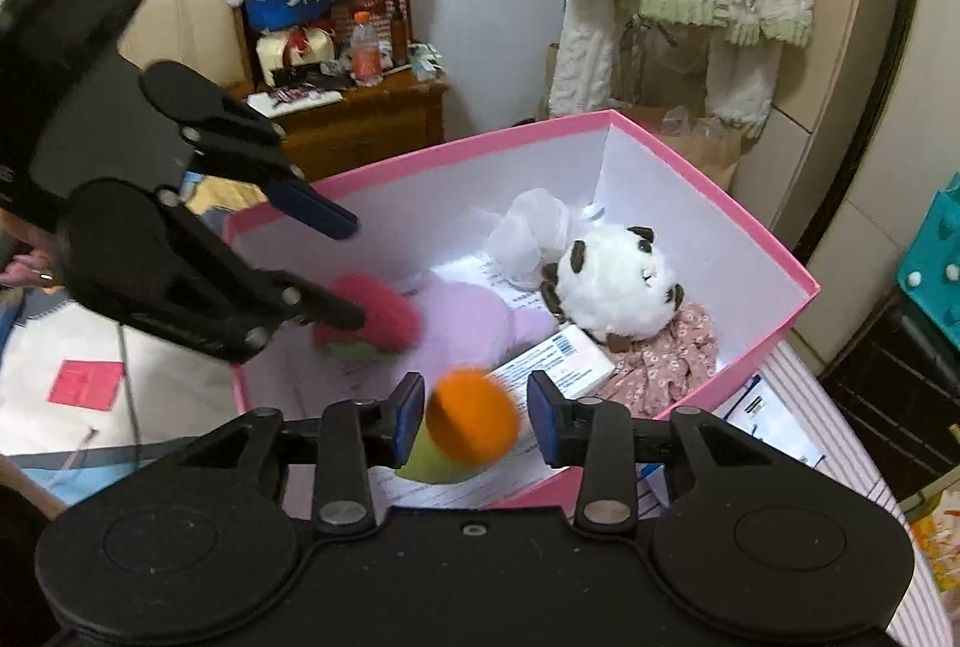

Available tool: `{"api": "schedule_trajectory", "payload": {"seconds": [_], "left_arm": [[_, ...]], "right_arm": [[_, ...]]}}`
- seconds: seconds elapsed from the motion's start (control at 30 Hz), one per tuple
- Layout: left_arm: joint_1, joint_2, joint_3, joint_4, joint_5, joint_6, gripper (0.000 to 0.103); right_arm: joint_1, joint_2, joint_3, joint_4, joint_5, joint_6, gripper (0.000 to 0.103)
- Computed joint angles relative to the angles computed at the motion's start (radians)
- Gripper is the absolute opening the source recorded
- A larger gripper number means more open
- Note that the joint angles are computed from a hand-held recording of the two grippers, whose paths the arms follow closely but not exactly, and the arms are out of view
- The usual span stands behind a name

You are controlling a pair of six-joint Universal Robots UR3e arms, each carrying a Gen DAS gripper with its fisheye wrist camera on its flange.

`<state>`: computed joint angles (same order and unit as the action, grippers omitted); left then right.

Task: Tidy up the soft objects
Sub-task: 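Open both grippers to drop the puff and sponge into the box, then withdraw both grippers from the box toward the blue-white wipes packet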

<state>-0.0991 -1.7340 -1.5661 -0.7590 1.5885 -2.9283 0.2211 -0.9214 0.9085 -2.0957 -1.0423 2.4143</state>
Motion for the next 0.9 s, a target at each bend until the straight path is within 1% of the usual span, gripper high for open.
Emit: {"api": "schedule_trajectory", "payload": {"seconds": [0.03, 0.07, 0.1, 0.2, 0.37, 0.4, 0.5, 0.67, 0.9], "left_arm": [[0.001, 0.008, -0.006, 0.003, -0.003, -0.006, 0.057], [0.002, 0.017, -0.011, 0.004, -0.005, -0.010, 0.058], [0.001, 0.027, -0.013, 0.001, -0.005, -0.017, 0.059], [0.008, 0.058, -0.017, -0.019, -0.024, -0.041, 0.065], [0.063, 0.125, -0.011, -0.120, -0.148, -0.070, 0.066], [0.070, 0.137, -0.009, -0.138, -0.168, -0.073, 0.068], [0.078, 0.168, 0.002, -0.191, -0.203, -0.079, 0.070], [0.059, 0.215, 0.034, -0.269, -0.206, -0.081, 0.071], [-0.017, 0.280, 0.051, -0.324, -0.157, -0.092, 0.076]], "right_arm": [[0.002, 0.000, 0.004, -0.016, -0.005, 0.008, 0.049], [-0.001, -0.006, 0.014, -0.030, -0.004, 0.016, 0.056], [-0.006, -0.015, 0.031, -0.049, 0.002, 0.026, 0.058], [-0.036, -0.058, 0.084, -0.071, 0.041, 0.049, 0.063], [-0.085, -0.148, 0.183, -0.065, 0.115, 0.060, 0.067], [-0.092, -0.168, 0.204, -0.064, 0.125, 0.057, 0.068], [-0.111, -0.230, 0.266, -0.044, 0.152, 0.036, 0.070], [-0.136, -0.341, 0.361, 0.012, 0.180, -0.006, 0.072], [-0.215, -0.523, 0.506, 0.128, 0.240, -0.115, 0.076]]}}
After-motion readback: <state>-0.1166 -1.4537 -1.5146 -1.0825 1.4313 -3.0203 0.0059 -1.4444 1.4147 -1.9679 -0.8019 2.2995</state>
